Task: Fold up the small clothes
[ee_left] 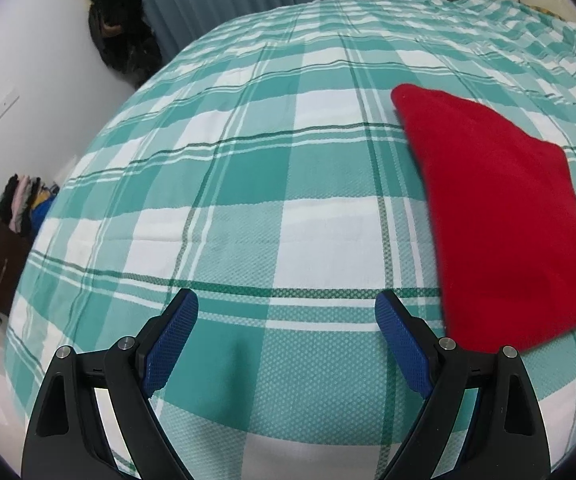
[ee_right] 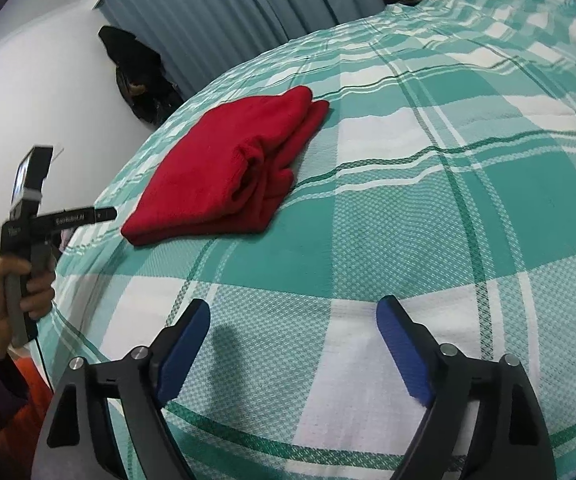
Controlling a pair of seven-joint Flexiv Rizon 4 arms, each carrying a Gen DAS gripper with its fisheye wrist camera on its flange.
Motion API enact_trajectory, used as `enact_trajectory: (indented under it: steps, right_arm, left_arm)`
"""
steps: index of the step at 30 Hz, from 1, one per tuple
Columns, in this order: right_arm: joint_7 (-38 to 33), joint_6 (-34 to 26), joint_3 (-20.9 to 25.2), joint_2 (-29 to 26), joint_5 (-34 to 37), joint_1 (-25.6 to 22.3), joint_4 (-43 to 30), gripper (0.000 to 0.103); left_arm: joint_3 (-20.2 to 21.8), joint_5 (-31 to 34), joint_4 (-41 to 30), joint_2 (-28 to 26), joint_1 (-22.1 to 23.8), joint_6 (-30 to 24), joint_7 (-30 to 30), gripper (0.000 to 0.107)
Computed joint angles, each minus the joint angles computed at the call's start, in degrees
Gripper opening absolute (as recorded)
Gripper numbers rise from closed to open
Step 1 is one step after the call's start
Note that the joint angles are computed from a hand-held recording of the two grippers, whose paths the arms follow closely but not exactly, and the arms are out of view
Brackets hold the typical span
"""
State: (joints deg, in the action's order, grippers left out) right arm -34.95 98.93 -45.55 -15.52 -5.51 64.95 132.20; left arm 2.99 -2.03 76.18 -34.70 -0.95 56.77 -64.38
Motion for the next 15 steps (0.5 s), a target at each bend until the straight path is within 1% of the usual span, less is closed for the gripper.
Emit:
enact_trajectory:
  steps: [7, 15]
  right_arm:
    - [-1.0, 0.9, 0.2, -0.5, 1.3, 0.0, -0.1, 0.087]
    - [-2.9, 1.1, -0.7, -1.0, 3.5, 1.4, -0.2, 0.088]
  left_arm:
    - [0.0, 0.3, -0.1, -0.1, -0.1, 0.2, 0.1, 0.091]
    - [0.1, 0.5, -0.2, -0.2, -0.3, -0.1, -0.1, 0.091]
